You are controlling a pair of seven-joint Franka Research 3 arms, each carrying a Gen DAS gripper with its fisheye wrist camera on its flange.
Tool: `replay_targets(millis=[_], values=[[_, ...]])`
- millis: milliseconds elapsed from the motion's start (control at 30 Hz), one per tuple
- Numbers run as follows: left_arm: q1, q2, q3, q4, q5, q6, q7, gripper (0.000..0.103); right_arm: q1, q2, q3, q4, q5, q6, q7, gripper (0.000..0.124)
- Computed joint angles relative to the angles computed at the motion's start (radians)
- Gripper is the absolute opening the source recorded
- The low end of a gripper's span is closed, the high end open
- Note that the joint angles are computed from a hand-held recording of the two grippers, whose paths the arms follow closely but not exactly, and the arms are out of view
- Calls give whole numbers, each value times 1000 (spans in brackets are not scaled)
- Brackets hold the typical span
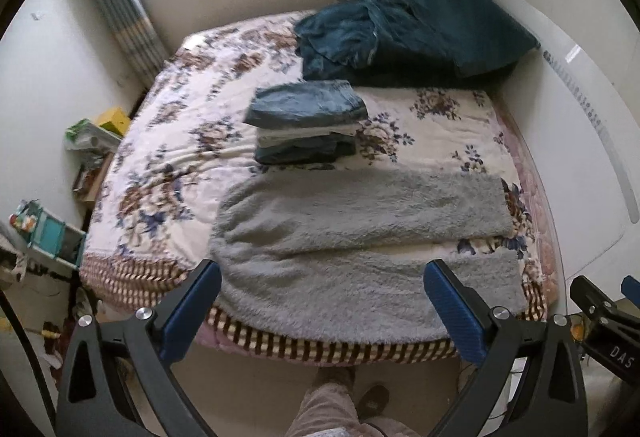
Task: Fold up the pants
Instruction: 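Lower both tools toward the waistband of the grey fuzzy pants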
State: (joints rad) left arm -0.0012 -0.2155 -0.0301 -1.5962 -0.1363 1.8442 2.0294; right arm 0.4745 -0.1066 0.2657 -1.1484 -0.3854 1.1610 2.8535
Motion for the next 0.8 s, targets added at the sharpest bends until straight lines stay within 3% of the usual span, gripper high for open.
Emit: replay_targets(millis=[233, 400, 667, 800], values=[[-11, 296, -67, 212, 41, -19, -34, 103, -103, 20, -103, -181, 83, 169, -44, 103], [-25, 486, -101, 322, 138, 61, -82, 103, -150, 58, -149, -307, 71, 295, -93, 103], [-111, 789, -88, 463, 379, 174, -162, 103, -248, 145, -239, -507, 141, 497, -226, 103], [-172, 960, -76, 590, 470, 145, -130, 103, -287, 252, -272, -526, 184, 617, -325, 103]])
